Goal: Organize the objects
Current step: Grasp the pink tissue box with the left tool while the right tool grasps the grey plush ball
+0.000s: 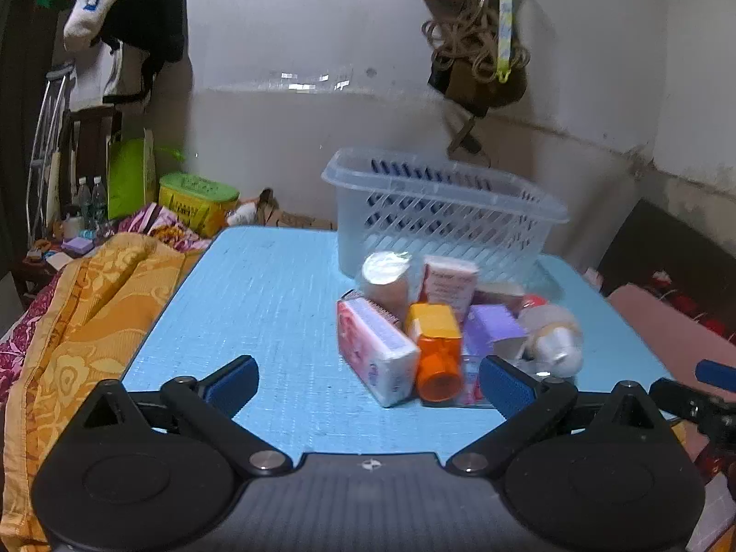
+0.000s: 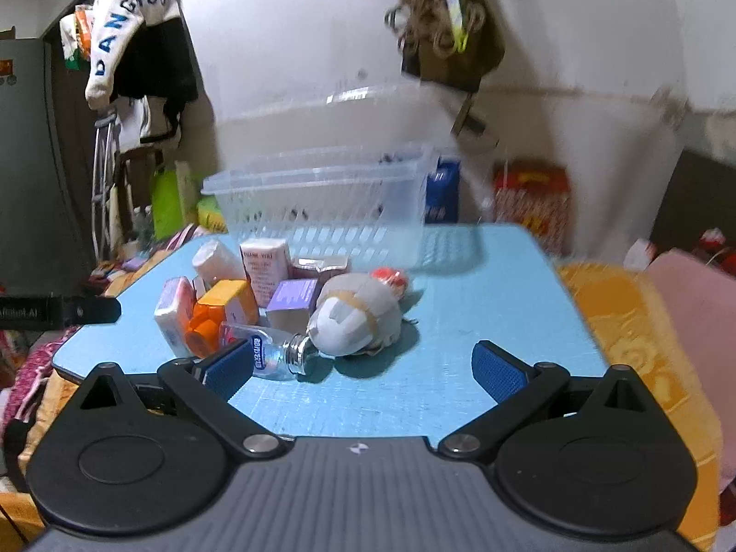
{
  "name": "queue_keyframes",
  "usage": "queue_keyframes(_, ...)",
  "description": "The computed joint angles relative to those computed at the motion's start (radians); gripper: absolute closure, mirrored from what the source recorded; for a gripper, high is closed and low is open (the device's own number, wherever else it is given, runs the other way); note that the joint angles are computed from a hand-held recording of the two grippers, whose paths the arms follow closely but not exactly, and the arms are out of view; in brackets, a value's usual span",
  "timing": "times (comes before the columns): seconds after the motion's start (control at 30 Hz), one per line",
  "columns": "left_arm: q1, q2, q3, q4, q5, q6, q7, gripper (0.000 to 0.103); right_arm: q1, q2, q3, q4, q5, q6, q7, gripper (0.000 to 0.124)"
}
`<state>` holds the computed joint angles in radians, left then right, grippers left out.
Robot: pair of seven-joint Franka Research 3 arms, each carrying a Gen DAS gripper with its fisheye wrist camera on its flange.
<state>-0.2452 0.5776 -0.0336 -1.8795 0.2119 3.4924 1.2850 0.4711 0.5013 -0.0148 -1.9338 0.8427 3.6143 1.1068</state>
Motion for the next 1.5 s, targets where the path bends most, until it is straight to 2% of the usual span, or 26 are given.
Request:
queue_keyframes(0.07,0.084,0.029,-0.086,0.055,0.073,-0.064,-0.015,0.005,0.007,0.022,-0.025,0.046,0.03,-0.039,-0.01,0.023)
queue_keyframes(0.1,0.095,0.042,-0.099,0.079,0.088,-0.089,-0.019,0.006,0.029,0.035,-0.054,0.073,0.058,-0.059,-0.03,0.024)
queue_keyframes(0.13,0.083,0.056,-0.087,0.105,0.089,-0.111,-0.02,0.006,0.06,0.054,-0.094,0.106,0.091,-0.079,-0.06,0.026)
queue_keyframes(0.17,0.087,0.07,-0.092,0.131,0.097,-0.131,-0.021,0.006,0.106,0.079,-0.149,0.143,0.138,-0.103,-0.098,0.028)
queue_keyframes(0.2,0.112,0.088,-0.12,0.16,0.111,-0.155,-0.022,0.007,0.152,0.104,-0.209,0.178,0.185,-0.132,-0.129,0.03)
queue_keyframes(0.23,0.142,0.109,-0.158,0.192,0.122,-0.18,-0.022,0.011,0.199,0.132,-0.276,0.216,0.226,-0.182,-0.145,0.031)
queue_keyframes(0.3,0.204,0.149,-0.238,0.246,0.136,-0.227,-0.014,0.013,0.251,0.17,-0.365,0.258,0.236,-0.263,-0.106,0.034)
queue_keyframes(0.33,0.213,0.161,-0.251,0.263,0.134,-0.237,-0.012,0.014,0.293,0.194,-0.43,0.273,0.235,-0.304,-0.069,0.035)
queue_keyframes(0.43,0.206,0.191,-0.249,0.309,0.123,-0.255,-0.013,0.014,0.365,0.256,-0.563,0.309,0.189,-0.411,0.054,0.036)
queue_keyframes(0.5,0.192,0.211,-0.242,0.347,0.117,-0.291,-0.008,0.014,0.389,0.286,-0.618,0.326,0.147,-0.471,0.128,0.038)
queue_keyframes(0.6,0.162,0.238,-0.22,0.396,0.107,-0.339,0.006,0.014,0.346,0.276,-0.575,0.337,0.116,-0.49,0.141,0.038)
queue_keyframes(0.7,0.137,0.255,-0.192,0.425,0.085,-0.354,-0.004,0.014,0.324,0.256,-0.542,0.321,0.088,-0.483,0.157,0.038)
queue_keyframes(0.87,0.039,0.263,-0.064,0.449,0.084,-0.369,-0.07,0.014,0.304,0.261,-0.528,0.338,0.017,-0.518,0.217,0.039)
queue_keyframes(0.9,0.031,0.272,-0.056,0.463,0.089,-0.383,-0.075,0.014,0.297,0.27,-0.526,0.356,0.001,-0.532,0.234,0.04)
queue_keyframes(0.97,0.029,0.285,-0.054,0.484,0.103,-0.398,-0.071,0.015,0.258,0.255,-0.476,0.359,-0.013,-0.528,0.22,0.048)
queue_keyframes(1.0,0.033,0.289,-0.06,0.485,0.109,-0.392,-0.066,0.017,0.244,0.248,-0.456,0.357,-0.023,-0.526,0.216,0.049)
queue_keyframes(1.1,0.062,0.282,-0.091,0.466,0.112,-0.369,-0.05,0.038,0.253,0.234,-0.462,0.327,-0.068,-0.506,0.243,0.05)
queue_keyframes(1.17,0.058,0.27,-0.079,0.448,0.111,-0.346,-0.061,0.062,0.238,0.216,-0.438,0.304,-0.086,-0.477,0.246,0.051)
queue_keyframes(1.3,0.056,0.254,-0.071,0.414,0.122,-0.309,-0.062,0.064,0.248,0.179,-0.433,0.241,-0.132,-0.402,0.271,0.051)
queue_keyframes(1.4,0.017,0.235,-0.011,0.38,0.124,-0.26,-0.09,0.065,0.248,0.158,-0.424,0.202,-0.166,-0.335,0.291,0.051)
queue_keyframes(1.5,-0.024,0.205,0.054,0.32,0.117,-0.17,-0.116,0.067,0.231,0.137,-0.396,0.17,-0.212,-0.277,0.305,0.051)
